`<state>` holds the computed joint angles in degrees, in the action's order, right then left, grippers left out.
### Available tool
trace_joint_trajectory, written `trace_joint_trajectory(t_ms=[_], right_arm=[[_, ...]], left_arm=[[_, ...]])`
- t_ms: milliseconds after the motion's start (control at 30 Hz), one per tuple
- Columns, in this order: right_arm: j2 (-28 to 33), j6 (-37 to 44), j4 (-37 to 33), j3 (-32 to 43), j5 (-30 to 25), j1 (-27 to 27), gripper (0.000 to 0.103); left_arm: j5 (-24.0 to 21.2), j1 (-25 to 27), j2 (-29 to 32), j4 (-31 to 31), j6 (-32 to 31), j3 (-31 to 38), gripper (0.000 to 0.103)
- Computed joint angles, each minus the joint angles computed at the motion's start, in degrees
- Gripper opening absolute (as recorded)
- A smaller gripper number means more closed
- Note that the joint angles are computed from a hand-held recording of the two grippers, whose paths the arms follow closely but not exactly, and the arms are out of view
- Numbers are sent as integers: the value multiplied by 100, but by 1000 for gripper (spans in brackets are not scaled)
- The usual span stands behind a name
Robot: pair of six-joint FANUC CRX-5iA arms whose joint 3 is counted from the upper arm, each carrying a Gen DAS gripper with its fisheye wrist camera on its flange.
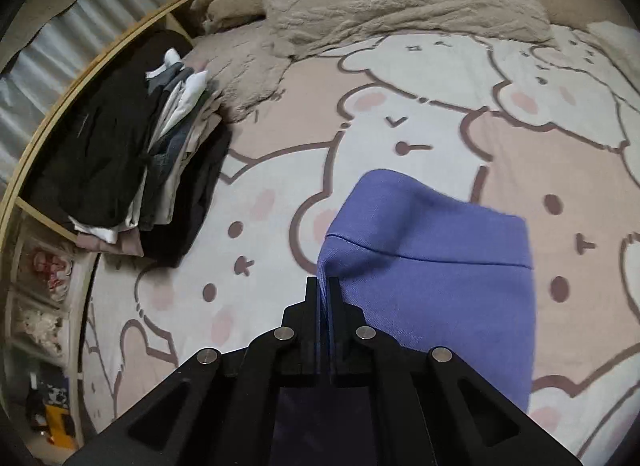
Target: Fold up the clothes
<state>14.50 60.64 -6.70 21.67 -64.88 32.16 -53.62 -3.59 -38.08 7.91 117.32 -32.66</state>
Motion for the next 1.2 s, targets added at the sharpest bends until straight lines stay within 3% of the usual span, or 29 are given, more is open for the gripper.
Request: trace_joint_trajectory(t_ms=[67,133,167,200,300,333,367,400,500,633,767,867,933,1067,1200], right_arm=[[327,-224,167,218,-405,63,6],[445,-291,154,249,-534,47,31],[437,-327,140,201,-509,38,59],[237,-370,106,-25,-228,29,67],[-329,-352,213,-599,479,21,64],[-431,-410,393,-689,492,55,55],[-497,-421,520,-730,453,73,26],[-455,-299,502,-627,249,55,15],[-238,120,781,-426,-312,276,12],[171,284,822,-253,-564,478,12],[721,-252,1330,-228,-448,608,12],[482,-710,788,-370,370,276,12],[227,-476,203,-421,777,15,12],[96,388,-8,-73,-226,-71,12],[-839,1135,-157,-966,-642,73,12]], left_arm=[[-139,59,201,128,-73,7,7],[-156,93,265,151,7,7,7],[-146,155,263,225,-8,-26,7],[-155,192,245,277,-13,-59,7],[-183,219,242,298,74,-60,7],[-184,208,233,247,138,-40,7],[-177,200,226,188,193,-23,7],[-168,200,217,132,240,-6,7],[-166,145,200,-94,448,70,7],[-228,6,305,-469,695,242,7],[-305,-49,476,-632,721,292,7],[-268,34,463,-535,648,230,7],[-233,99,433,-453,611,182,8],[-145,273,363,-210,524,53,8],[-130,311,342,-146,536,30,8]])
